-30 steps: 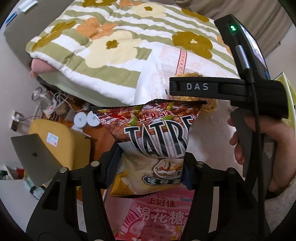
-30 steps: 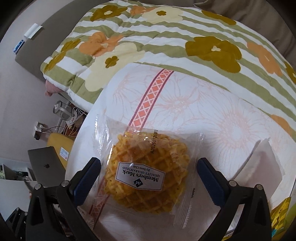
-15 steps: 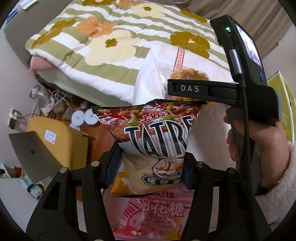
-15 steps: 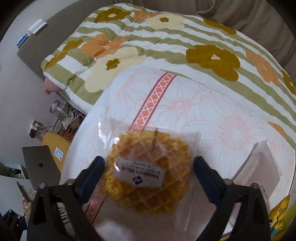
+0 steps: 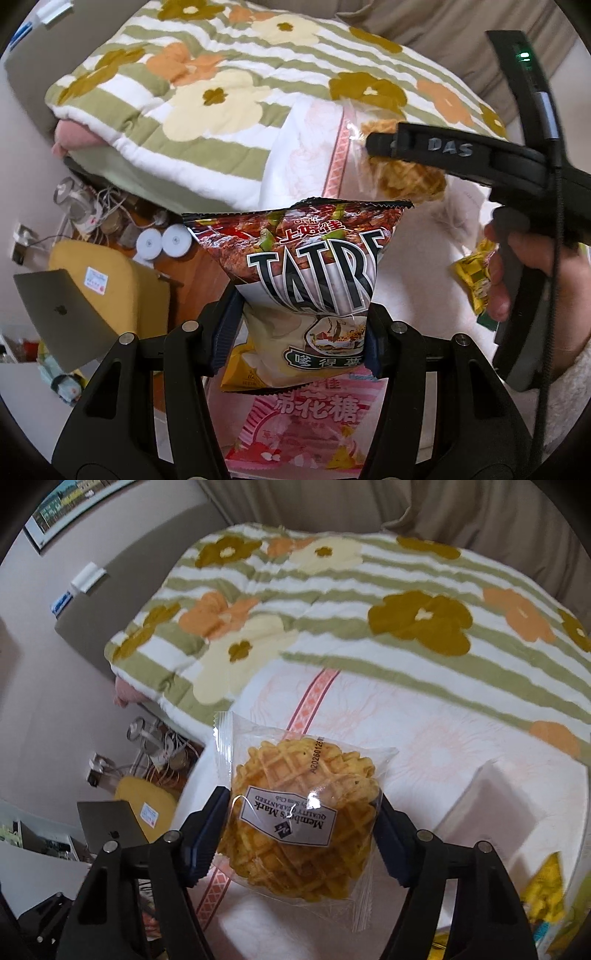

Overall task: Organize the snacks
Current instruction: 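Carry both snacks over the green box and release them inside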

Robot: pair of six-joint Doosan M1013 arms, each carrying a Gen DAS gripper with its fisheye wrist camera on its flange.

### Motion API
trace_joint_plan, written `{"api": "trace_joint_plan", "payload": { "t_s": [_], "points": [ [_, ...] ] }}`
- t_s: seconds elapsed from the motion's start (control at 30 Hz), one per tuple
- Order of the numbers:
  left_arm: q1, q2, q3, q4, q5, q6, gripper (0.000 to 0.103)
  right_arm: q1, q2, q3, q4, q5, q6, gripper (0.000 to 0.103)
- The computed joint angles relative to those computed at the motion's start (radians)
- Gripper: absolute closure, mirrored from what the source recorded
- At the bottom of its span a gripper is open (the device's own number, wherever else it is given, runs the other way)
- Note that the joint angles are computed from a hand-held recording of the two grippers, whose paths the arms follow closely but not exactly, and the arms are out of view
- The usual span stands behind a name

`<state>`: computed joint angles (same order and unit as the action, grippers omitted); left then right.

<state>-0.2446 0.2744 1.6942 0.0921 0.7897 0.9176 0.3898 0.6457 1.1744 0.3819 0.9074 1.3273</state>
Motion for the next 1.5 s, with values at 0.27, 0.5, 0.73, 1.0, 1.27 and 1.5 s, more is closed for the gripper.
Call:
{"api": "trace_joint_plan", "payload": {
  "t_s": [0.27, 0.5, 0.73, 1.0, 1.27, 1.5],
  "points": [
    [-0.014, -0.007, -0.045, -0.013, -0.05, 0.09, 0.051, -0.037, -0.088, 0.05, 0.006, -0.081, 0.021, 0.034],
    [-0.063, 0.003, -0.127, 0.007, -0.07, 0.158, 0.051, -0.103, -0.165, 0.095, 0.036, -0.174, 0.033, 0.034],
    [-0.147, 0.044, -0.232, 0.077, -0.065, 0.106, 0.051, -0.196, -0.234, 0.15, 0.113, -0.234, -0.045, 0.034],
    [-0.236, 0.125, -0.364, 0.063, -0.049, 0.057, 0.051, -0.328, -0.274, 0.164, 0.159, -0.2, -0.158, 0.034],
    [-0.299, 0.224, -0.519, 0.032, -0.001, 0.051, 0.051, -0.433, -0.29, 0.199, 0.21, -0.164, -0.244, 0.034],
    [-0.327, 0.335, -0.689, -0.021, 0.13, 0.153, 0.051, -0.489, -0.296, 0.239, 0.228, -0.133, -0.232, 0.034]
  ]
}}
